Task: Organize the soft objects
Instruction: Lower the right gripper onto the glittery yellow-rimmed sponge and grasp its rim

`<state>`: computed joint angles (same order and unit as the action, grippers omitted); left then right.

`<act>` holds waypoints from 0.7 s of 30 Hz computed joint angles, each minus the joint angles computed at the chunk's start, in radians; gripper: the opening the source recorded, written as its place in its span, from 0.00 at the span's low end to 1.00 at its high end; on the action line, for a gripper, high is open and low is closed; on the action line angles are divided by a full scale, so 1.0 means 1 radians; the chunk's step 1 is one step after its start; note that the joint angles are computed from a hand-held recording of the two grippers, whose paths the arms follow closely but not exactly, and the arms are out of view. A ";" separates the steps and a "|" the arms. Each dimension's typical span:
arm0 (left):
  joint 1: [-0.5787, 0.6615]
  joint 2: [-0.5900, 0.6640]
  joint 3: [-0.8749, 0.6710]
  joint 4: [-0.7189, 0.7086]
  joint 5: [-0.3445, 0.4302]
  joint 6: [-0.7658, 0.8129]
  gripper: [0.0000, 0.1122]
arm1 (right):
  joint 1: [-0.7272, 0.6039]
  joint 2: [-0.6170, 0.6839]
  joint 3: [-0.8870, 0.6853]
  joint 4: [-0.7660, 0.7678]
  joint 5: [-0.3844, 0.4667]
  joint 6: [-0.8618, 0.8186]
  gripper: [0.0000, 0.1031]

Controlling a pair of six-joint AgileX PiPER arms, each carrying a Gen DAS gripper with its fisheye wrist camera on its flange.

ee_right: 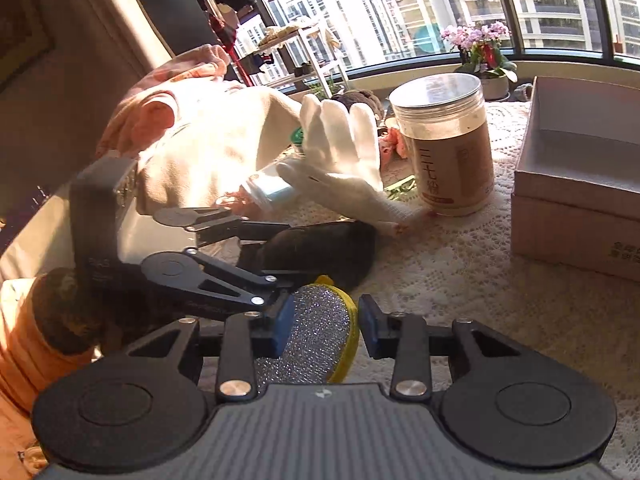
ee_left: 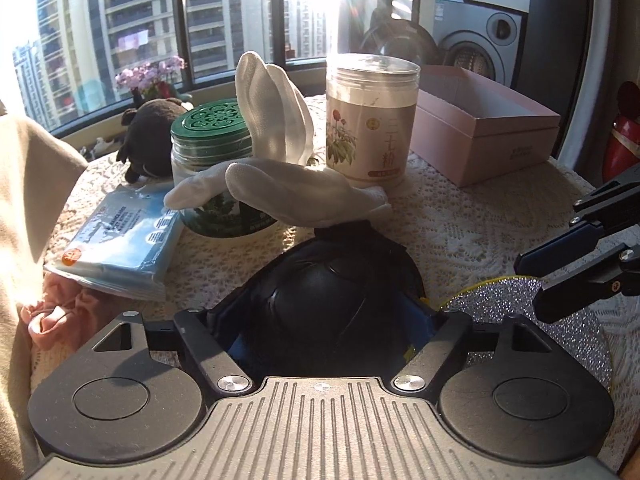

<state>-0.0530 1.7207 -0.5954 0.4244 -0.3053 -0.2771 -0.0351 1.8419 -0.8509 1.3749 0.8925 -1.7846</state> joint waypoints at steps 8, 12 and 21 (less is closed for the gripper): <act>-0.002 -0.008 0.048 -0.105 -0.066 0.071 0.72 | 0.085 -0.030 0.059 0.000 -0.158 -0.029 0.35; 0.008 -0.008 0.068 -0.101 -0.112 0.069 0.72 | 0.104 -0.074 0.086 0.009 -0.219 -0.017 0.35; 0.055 -0.092 0.147 0.057 -0.155 -0.065 0.70 | 0.198 -0.155 0.146 -0.003 -0.349 -0.033 0.63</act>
